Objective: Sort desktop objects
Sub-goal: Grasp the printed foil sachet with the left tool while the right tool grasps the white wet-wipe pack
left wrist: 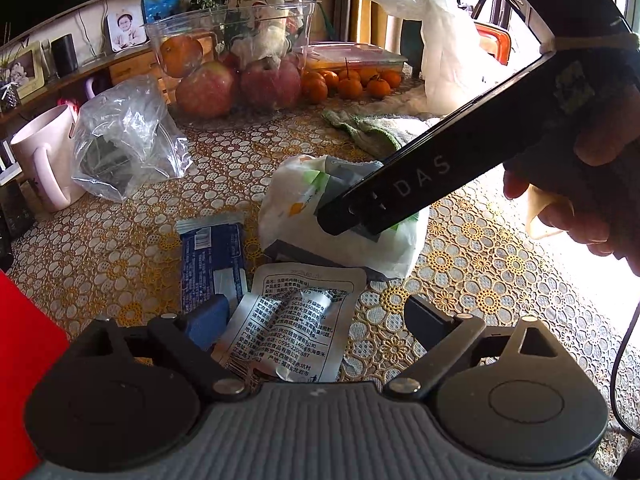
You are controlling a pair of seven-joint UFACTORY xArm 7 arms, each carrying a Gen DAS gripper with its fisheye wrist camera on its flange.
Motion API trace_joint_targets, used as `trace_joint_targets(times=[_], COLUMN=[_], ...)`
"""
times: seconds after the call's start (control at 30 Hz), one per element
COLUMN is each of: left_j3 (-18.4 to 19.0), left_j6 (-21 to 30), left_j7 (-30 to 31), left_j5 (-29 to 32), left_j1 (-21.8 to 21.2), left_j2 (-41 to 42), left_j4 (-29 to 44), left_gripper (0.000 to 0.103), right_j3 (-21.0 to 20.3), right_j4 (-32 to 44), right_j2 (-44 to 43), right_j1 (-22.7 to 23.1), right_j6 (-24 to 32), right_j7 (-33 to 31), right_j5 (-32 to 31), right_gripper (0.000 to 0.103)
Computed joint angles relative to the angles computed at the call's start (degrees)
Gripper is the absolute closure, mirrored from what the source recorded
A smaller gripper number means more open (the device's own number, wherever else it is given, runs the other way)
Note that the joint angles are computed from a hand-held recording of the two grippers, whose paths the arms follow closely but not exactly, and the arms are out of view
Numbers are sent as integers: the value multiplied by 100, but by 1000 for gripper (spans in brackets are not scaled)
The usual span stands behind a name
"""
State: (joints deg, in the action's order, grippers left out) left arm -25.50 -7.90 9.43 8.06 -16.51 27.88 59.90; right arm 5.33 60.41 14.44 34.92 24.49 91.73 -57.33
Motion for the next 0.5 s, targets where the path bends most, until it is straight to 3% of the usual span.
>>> trace_joint_targets(times=[0.1,0.23,0.27,0.37,0.5], left_j3=[14,-65,-167,-14,153], left_j6=[-61,-56,1,-72,-137], left_j7=[-37,-115,-106,-103,-149], left_j5=[-12,26,56,58,59], left_j1=[-1,94,191,37,-134], left_j2=[-31,-90,-77,-135,-189], left_j4=[-42,-119,-118,-178,-226], left_gripper=[15,34,35,36,36], right_j3=[-21,-46,-52,-66,-37], right_j4=[-11,-38,-34,-53,-69], right_j2=[12,32,40,34,2], right_j1=[3,-9,1,10,14], right_j6=[-43,-185,-183,-215,-129], right_j7=[70,174,192,254,198], right_j5=[-46,-80,-93,-118,-74], right_gripper=[31,33,33,35,46])
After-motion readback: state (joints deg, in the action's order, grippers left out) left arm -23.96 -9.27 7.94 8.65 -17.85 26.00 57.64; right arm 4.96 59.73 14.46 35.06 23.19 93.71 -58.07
